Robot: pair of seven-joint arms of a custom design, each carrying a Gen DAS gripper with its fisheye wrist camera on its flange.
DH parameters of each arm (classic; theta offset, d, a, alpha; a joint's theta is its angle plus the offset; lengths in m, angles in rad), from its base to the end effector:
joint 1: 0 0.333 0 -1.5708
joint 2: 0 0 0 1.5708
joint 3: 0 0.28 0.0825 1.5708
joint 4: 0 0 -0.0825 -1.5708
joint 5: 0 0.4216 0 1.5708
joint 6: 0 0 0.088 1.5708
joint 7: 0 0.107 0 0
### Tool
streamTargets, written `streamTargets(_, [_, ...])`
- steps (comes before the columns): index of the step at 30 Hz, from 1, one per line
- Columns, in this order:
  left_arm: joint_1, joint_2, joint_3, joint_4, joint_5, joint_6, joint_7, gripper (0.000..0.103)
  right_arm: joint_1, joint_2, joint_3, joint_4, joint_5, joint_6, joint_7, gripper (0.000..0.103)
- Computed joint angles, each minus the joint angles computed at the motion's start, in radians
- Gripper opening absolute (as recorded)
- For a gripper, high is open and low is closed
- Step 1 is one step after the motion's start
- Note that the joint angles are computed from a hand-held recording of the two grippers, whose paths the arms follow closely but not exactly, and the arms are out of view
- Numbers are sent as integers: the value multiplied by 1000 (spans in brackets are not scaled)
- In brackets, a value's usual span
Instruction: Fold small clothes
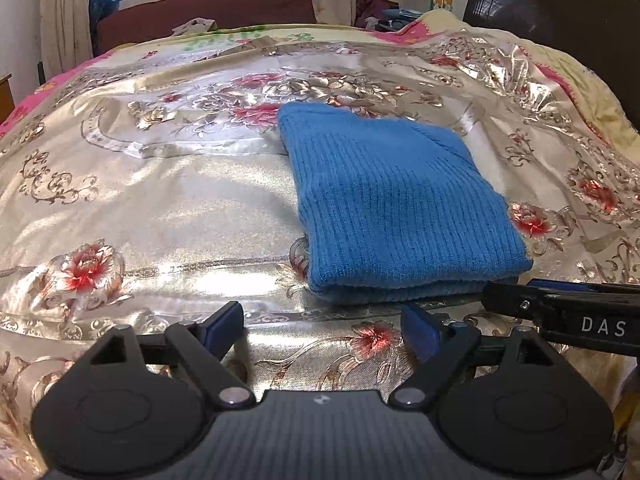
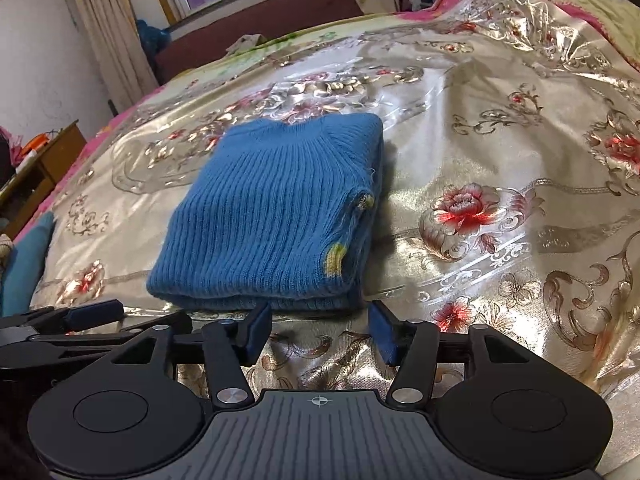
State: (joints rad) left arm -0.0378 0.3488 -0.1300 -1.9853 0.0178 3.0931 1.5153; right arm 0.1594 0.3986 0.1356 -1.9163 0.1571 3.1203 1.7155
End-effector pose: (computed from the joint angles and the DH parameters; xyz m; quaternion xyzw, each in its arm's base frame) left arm 0.6635 -0.1091 0.3209 -0.6212 0.6896 -0.3002 0.2200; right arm 0.6642 0.1807 0.3243 -0.6373 0.6622 -0.1633 0.3588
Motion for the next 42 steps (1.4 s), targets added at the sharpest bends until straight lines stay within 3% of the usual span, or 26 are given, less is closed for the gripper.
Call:
streamTargets(3, [-55,-1,61,4,43,-12,-52,94,10,0,-9,-1,-6,1,3,56])
streamTargets(7, [-86,-6,99,3,90,-14,-104,94,5,-5,-1,-8,-7,10,-6,57])
streamTargets(13, [-138,-17,166,-8,182,-9,-201,98,64,-23,-57,-26,-48,16,24,61])
streamTargets(17, [-116,-19,147,-5,191,-24,-224,99,143,-34,-137,-36,-111,15,72,64])
streamTargets(22, [-113,-26,144,-8,222,-43,-254,100,150,-46,-145,-46,-137,6,110,67])
streamTargets(34, [-85,-44,112,-25,229,-45,-256,100,237,-68,-253,-65,-263,-14,272,72])
streamTargets(36, [-95,-46,122,-24,240,-50,-268,100,275,-72,-297,-66,-308,-26,324,74])
streamTargets(42, [-99,-54,124,-25,267,-73,-288,100,282,-80,-312,-68,-393,-37,407,75])
